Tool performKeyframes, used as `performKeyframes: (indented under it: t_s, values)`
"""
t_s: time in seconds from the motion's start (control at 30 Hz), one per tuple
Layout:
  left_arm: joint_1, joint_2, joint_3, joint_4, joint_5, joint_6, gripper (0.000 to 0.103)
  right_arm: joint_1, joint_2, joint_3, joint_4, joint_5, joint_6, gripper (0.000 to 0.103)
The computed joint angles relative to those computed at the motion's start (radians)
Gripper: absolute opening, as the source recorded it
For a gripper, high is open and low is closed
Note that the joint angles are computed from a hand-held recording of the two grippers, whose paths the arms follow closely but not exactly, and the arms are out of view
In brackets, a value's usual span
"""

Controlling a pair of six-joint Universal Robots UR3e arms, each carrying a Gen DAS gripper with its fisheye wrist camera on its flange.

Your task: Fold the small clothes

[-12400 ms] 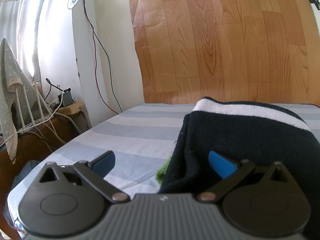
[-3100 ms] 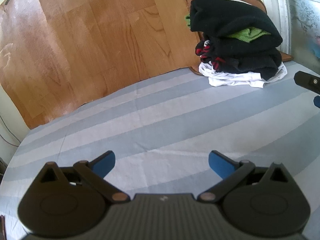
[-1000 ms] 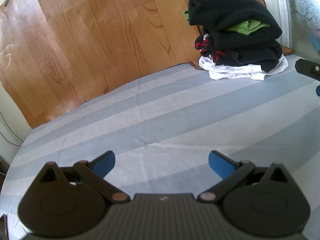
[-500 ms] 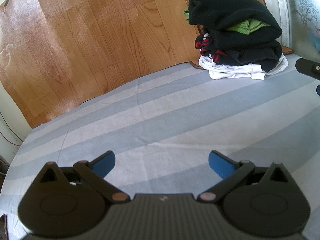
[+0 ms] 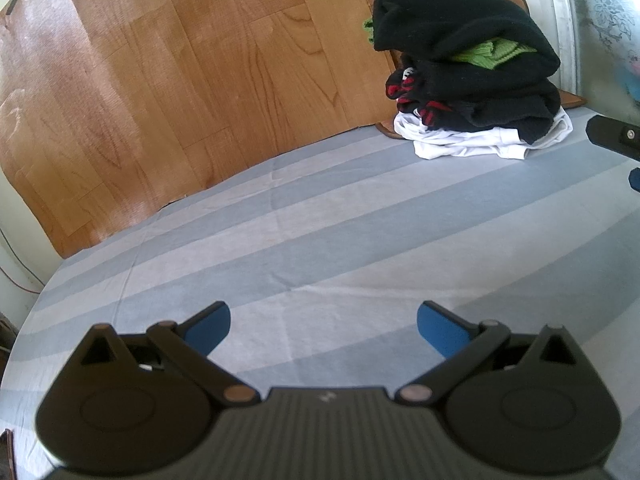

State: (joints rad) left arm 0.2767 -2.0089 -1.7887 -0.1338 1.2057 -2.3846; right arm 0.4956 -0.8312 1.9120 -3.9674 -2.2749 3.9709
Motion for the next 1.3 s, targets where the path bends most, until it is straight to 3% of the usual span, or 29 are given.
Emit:
performKeyframes:
  t_s: [1.3]
  values:
    - [0.009, 0.018, -0.022, 0.000, -0.041, 0.029, 0.103, 0.000, 0.001, 0.001, -0.003, 0.000, -0.001, 0.088]
